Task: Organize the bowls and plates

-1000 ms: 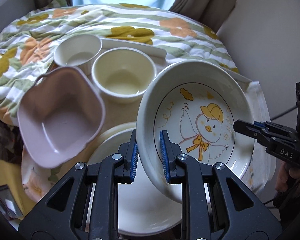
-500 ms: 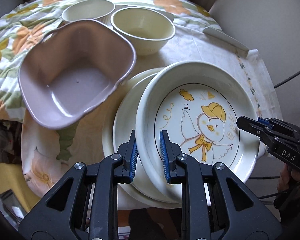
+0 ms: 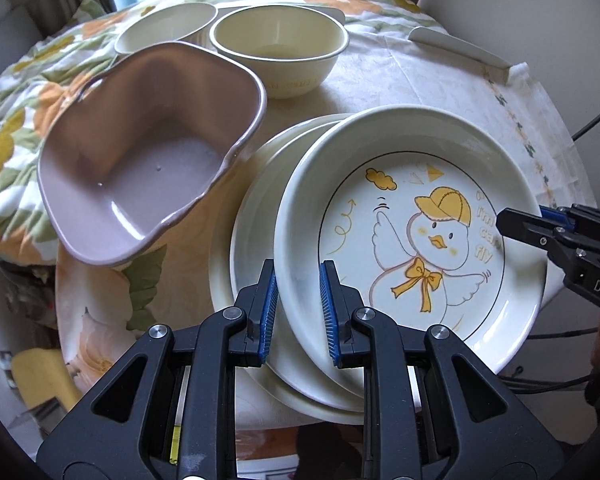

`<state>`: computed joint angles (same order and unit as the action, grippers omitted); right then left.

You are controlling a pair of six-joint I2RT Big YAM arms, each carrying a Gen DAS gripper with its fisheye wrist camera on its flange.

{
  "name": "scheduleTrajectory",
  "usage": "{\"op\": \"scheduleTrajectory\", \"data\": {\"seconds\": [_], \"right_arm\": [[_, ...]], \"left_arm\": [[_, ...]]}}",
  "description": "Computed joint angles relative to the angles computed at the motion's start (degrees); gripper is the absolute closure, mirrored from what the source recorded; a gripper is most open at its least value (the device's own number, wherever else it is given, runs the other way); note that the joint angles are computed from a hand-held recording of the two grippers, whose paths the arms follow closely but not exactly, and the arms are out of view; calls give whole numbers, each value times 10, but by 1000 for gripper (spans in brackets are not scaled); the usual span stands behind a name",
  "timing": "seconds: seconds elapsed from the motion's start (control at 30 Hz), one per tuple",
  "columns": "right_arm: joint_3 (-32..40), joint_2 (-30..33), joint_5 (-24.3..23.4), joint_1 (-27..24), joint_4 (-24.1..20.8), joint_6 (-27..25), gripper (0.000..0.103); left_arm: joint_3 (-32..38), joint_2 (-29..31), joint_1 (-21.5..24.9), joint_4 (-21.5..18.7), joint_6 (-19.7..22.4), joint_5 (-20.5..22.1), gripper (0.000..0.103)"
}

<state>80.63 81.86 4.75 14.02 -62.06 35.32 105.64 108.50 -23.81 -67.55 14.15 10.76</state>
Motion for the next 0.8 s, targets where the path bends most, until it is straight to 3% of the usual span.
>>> {"op": "scheduleTrajectory", "data": {"seconds": [0.17,0.4,0.57,0.8], "right_arm": [[1,1,-1,1,-3,-9,85],[30,23,44,16,-47,-60,85],[38,32,48,18,-57,-73,85],[57,48,67,23,-74,-86,85]], "left_arm": [[-24,-15,-16,35,26,-56,85],[-35,-23,-24,52,26,-90,85],[-56,-37,-30,82,34,-129,85],[-48,-34,-26,73,24,-130,85]]}}
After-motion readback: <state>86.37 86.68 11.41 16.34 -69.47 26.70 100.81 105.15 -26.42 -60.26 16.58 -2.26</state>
